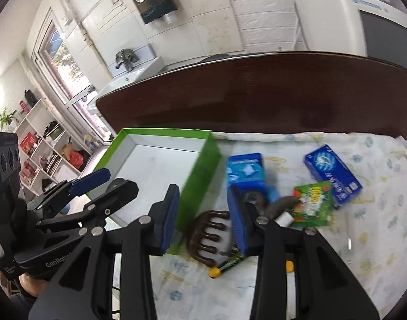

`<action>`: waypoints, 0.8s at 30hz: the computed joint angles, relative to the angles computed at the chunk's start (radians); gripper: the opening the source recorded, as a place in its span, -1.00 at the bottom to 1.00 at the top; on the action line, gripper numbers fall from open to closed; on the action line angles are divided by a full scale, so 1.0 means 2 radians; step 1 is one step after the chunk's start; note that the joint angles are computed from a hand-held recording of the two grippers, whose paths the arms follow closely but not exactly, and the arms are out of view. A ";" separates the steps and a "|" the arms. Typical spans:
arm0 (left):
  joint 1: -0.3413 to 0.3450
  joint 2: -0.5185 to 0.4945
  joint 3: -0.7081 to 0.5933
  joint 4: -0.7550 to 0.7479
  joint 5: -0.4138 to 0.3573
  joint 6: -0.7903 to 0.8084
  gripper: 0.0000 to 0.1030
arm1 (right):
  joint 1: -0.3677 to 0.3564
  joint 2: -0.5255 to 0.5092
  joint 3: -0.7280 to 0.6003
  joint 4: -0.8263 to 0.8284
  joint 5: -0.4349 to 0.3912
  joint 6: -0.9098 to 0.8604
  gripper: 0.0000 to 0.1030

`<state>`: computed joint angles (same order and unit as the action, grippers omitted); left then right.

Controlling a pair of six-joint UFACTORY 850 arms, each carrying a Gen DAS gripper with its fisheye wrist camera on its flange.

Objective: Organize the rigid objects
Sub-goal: 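Grasp the white marker with the left gripper while the right grasps the blue marker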

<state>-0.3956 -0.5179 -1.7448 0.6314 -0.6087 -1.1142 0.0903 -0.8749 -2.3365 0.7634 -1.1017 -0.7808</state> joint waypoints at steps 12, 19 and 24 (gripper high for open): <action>-0.031 -0.130 -0.157 -0.137 -0.078 0.133 0.33 | -0.064 -0.040 -0.015 -0.041 -0.011 0.056 -0.23; -0.032 -0.138 -0.144 -0.152 -0.102 0.154 0.33 | -0.061 -0.012 0.052 -0.024 -0.029 -0.029 -0.24; -0.026 -0.142 -0.140 -0.178 -0.088 0.186 -0.02 | -0.050 -0.011 0.064 -0.029 -0.041 -0.046 -0.29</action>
<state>-0.4470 -0.8026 -2.0238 0.2752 -0.7849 -0.7414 -0.0089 -0.8960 -2.2076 0.7052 -1.1846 -0.8723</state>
